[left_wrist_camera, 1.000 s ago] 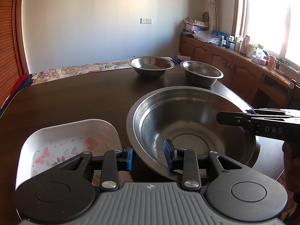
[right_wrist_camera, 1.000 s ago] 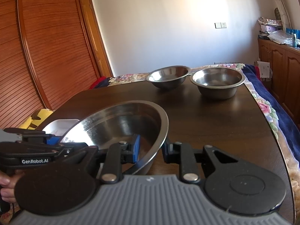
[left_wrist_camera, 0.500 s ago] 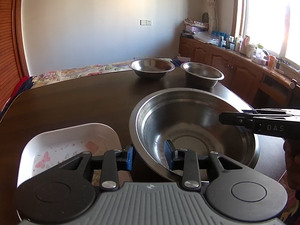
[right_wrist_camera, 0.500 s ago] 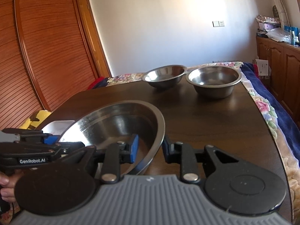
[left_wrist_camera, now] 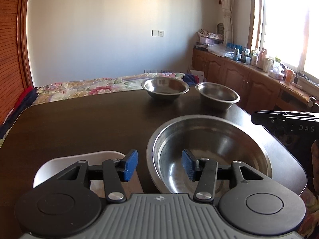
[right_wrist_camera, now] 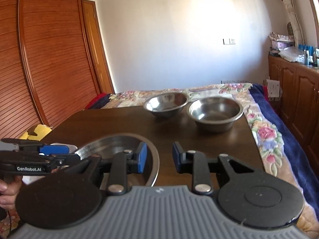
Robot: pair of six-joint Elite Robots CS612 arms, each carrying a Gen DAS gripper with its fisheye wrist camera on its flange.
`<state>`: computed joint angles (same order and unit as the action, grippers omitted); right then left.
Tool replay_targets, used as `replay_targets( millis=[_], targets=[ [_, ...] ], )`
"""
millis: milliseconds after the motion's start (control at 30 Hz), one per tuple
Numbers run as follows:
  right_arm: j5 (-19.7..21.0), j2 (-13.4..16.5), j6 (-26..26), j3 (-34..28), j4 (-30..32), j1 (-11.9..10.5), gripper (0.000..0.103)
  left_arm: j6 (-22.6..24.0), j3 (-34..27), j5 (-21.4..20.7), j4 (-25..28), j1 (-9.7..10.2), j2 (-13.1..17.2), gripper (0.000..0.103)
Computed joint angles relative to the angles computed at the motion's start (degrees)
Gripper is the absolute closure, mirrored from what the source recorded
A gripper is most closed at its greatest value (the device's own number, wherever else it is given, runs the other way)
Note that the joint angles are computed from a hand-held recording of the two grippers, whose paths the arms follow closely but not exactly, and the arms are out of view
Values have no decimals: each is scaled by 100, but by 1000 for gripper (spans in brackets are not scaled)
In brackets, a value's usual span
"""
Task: Organize plates and bowls
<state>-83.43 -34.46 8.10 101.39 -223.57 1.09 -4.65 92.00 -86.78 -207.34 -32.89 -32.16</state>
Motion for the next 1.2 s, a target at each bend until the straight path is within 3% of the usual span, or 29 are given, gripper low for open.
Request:
replay_targets(
  millis=[333,633,967,1200],
  targets=[
    [181,-62,-364,-302,349,-119,71,82,-346,47,160,37,32,43],
    [361,-27,-851,-854,1136,-268,64,224,-1108,139,787,108,203,42],
    [582,205,-997,-1682,2371,-335,64,451,-2223,166,1704,167,615,42],
    [510,417,-1034,-2314,3130,-312,64,500,-2915,104,2238,200,938,42]
  ],
)
